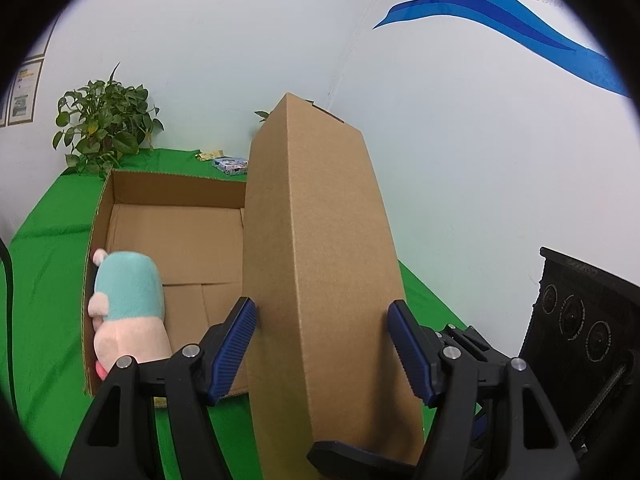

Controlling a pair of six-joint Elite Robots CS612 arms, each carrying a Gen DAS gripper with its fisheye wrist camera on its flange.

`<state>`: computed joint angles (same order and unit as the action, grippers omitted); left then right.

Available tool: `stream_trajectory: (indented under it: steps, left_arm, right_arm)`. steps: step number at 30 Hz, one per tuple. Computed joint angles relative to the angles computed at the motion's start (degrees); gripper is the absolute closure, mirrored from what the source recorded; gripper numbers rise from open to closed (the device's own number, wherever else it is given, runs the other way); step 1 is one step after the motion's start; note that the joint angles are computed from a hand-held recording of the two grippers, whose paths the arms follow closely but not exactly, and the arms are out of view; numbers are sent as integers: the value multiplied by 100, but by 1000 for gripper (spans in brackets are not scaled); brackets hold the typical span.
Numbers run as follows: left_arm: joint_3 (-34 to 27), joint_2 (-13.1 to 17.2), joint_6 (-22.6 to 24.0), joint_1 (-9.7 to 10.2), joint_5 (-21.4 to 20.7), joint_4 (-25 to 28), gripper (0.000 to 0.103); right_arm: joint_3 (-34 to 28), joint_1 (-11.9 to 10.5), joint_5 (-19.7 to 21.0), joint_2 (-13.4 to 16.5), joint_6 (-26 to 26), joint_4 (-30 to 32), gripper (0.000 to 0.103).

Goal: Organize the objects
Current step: 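Lift the long brown box with both grippers and carry it over the open box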

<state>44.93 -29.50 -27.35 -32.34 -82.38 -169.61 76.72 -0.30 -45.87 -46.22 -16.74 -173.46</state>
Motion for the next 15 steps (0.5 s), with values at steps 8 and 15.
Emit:
stream_trajectory:
  steps: [8,15]
  left_arm:
    - [-1028,501,14,192,-181,574,36]
    - [-1674,832,-137,342,-106,1001,36]
  right_arm:
    - [-1060,111,-122,502,173,536,7]
    - [-2239,237,-15,1110,106,1252,7]
